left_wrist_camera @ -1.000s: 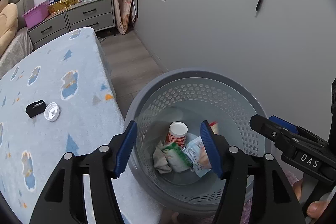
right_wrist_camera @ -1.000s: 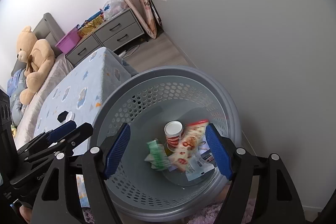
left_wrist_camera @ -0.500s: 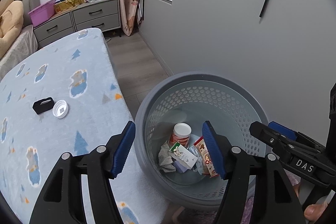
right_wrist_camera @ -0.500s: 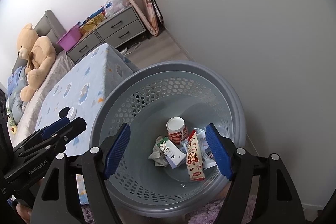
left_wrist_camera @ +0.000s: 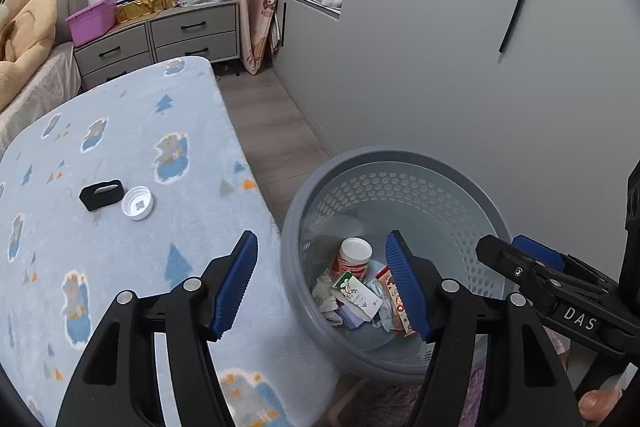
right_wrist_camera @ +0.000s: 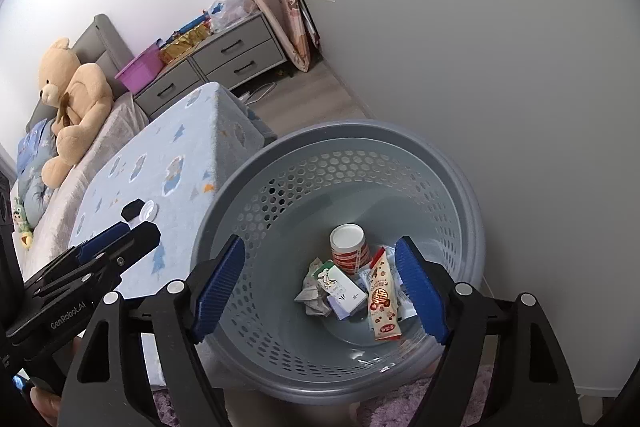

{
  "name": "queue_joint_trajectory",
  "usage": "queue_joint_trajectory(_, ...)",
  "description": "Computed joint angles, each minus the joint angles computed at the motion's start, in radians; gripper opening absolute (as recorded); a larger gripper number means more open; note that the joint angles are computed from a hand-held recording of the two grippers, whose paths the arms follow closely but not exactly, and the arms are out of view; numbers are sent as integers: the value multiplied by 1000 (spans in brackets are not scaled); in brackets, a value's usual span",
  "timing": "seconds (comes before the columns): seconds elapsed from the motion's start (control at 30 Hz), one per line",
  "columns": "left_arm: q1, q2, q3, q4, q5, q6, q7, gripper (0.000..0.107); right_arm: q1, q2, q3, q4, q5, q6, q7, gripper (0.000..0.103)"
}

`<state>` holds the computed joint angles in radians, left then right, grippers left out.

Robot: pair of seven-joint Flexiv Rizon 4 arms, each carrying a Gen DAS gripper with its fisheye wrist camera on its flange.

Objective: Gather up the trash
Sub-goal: 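Move both open grippers back toward the black band and white lid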

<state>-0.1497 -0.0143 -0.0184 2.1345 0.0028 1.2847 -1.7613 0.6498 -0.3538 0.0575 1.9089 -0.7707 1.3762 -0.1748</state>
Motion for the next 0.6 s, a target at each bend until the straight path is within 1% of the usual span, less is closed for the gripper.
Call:
queue_joint_trajectory(0.2,16,44,16,49,-17,23,11,65,19,-8,7,-26,-13,-14,-3,82)
queue_joint_trajectory(0.6,65,132,52,169,-102,60,80,65,77,-55,22,-111,-13,-49,-32,87)
